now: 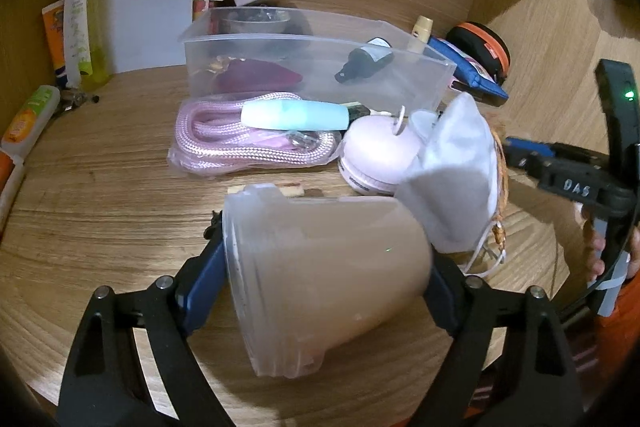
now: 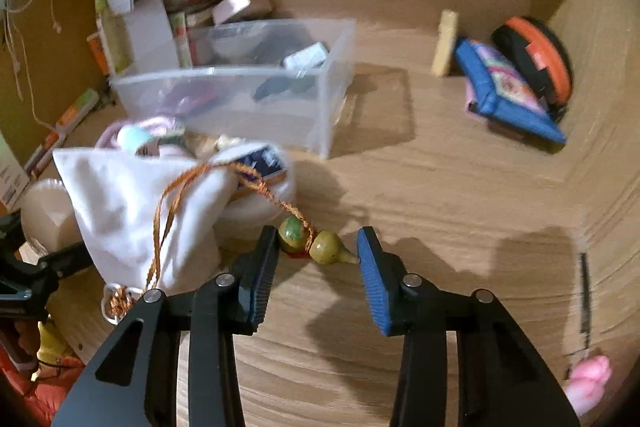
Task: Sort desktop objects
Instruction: 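Grasp the pink translucent cup with the left tool while the right tool grasps the green-beaded cord, then carry cup and beaded cord over the clear bin and open both tools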
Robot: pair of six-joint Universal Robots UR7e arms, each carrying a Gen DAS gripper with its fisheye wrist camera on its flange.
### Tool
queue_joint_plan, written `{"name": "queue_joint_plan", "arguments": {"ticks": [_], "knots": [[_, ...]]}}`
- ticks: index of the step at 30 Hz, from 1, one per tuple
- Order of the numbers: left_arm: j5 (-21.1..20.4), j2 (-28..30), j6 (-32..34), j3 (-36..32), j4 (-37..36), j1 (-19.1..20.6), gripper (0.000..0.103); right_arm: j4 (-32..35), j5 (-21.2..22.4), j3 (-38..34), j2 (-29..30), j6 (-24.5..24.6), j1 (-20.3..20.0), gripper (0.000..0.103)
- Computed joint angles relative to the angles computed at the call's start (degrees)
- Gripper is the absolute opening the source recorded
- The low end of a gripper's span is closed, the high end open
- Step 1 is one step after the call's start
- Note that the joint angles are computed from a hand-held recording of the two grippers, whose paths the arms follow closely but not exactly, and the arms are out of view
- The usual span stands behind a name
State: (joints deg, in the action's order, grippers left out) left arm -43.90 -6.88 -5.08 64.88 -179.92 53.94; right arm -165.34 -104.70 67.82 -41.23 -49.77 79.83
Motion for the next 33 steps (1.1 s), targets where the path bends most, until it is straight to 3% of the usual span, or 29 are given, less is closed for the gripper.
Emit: {"name": "queue_joint_plan", "arguments": {"ticks": [5, 13, 23, 33], "knots": [[0.3, -0.5, 0.0, 0.7, -1.6, 0.0, 0.086, -8.6, 1.2, 1.0, -0.3, -0.2, 0.7, 0.037], [1.8, -1.9, 2.9, 1.4, -6.6, -0.6, 0.086, -6.7, 5.2, -0.3, -1.1, 0.8, 2.0, 0.037], [1.6, -4.3, 6.3, -1.1, -6.7, -0.4, 0.086, -5.2, 11.4, -1.3, -1.2, 1.1, 3.6, 0.037], [-0.1, -4.9, 8.6, -6.1, -4.4, 0.2, 0.086, -1.3, 13.2, -7.0, 1.4, 0.9, 5.6, 0.037]]}}
